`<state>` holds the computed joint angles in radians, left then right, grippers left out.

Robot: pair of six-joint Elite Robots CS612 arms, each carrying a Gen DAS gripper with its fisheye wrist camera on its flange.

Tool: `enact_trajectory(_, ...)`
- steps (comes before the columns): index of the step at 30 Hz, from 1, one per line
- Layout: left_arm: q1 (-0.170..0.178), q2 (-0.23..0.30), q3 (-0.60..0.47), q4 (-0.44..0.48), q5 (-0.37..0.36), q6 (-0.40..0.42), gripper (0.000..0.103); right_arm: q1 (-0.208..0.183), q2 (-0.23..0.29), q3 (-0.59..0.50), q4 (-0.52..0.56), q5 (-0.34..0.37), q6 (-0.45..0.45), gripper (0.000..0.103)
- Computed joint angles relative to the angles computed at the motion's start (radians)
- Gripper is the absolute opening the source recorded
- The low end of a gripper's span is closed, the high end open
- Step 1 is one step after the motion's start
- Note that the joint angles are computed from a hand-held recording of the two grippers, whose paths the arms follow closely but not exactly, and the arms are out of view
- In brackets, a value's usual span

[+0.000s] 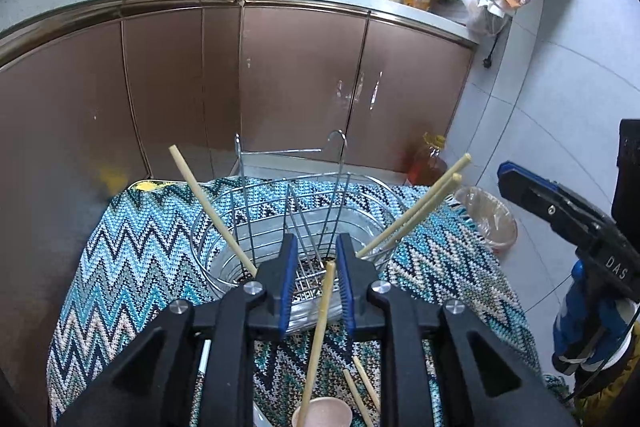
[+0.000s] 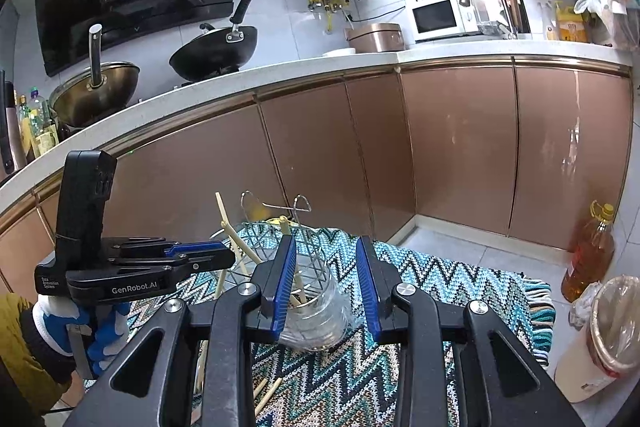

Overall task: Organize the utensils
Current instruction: 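Grasp a chopstick standing in the cup with the left tool and lift it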

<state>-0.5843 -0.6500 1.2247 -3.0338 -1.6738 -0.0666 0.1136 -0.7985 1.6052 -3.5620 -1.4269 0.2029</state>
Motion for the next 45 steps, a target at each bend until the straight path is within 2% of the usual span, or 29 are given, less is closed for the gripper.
enact_trajectory(3, -0.006, -0.002, 0.006, 0.004, 0.022, 0.023, 0.017, -0.001, -0.001, 0.002, 0.001, -0.003, 0.005, 0.031)
enact_trajectory(5, -0.006, -0.003, 0.011, -0.007, 0.025, 0.027, 0.008, -0.001, -0.002, 0.004, -0.001, -0.006, 0.006, 0.031)
enact_trajectory(7, -0.006, -0.004, 0.016, -0.018, 0.025, 0.026, 0.005, -0.001, -0.002, 0.005, 0.0, -0.009, 0.004, 0.031)
enact_trajectory(12, -0.004, -0.009, 0.031, -0.048, 0.03, 0.025, 0.005, -0.001, -0.002, 0.003, 0.003, -0.012, 0.002, 0.031)
enact_trajectory(19, 0.012, -0.046, 0.072, -0.08, -0.024, -0.006, 0.004, -0.001, -0.002, 0.006, 0.001, -0.013, 0.0, 0.031)
enact_trajectory(23, 0.026, -0.073, 0.095, -0.171, -0.044, -0.077, 0.004, -0.001, -0.002, 0.009, -0.005, -0.013, 0.002, 0.031)
enact_trajectory(27, 0.029, -0.085, 0.093, -0.337, 0.012, -0.174, 0.004, 0.0, -0.003, 0.009, -0.005, -0.015, 0.0, 0.031)
enact_trajectory(29, 0.02, -0.084, 0.086, -0.422, 0.094, -0.196, 0.004, 0.001, -0.003, 0.009, -0.005, -0.017, -0.005, 0.031)
enact_trajectory(31, 0.017, -0.077, 0.069, -0.468, 0.137, -0.231, 0.004, 0.001, -0.002, 0.008, -0.006, -0.018, -0.006, 0.031)
enact_trajectory(33, 0.004, -0.062, 0.047, -0.51, 0.221, -0.242, 0.004, 0.001, -0.001, 0.006, -0.005, -0.02, -0.008, 0.031)
enact_trajectory(39, -0.017, 0.012, -0.048, -0.531, 0.366, -0.272, 0.004, 0.001, 0.002, -0.001, 0.004, -0.027, -0.013, 0.031)
enact_trajectory(43, -0.028, 0.051, -0.084, -0.481, 0.411, -0.259, 0.005, 0.001, 0.002, 0.001, 0.009, -0.037, -0.022, 0.031)
enact_trajectory(45, -0.029, 0.071, -0.097, -0.463, 0.411, -0.258, 0.006, 0.001, 0.002, 0.003, 0.009, -0.039, -0.018, 0.031)
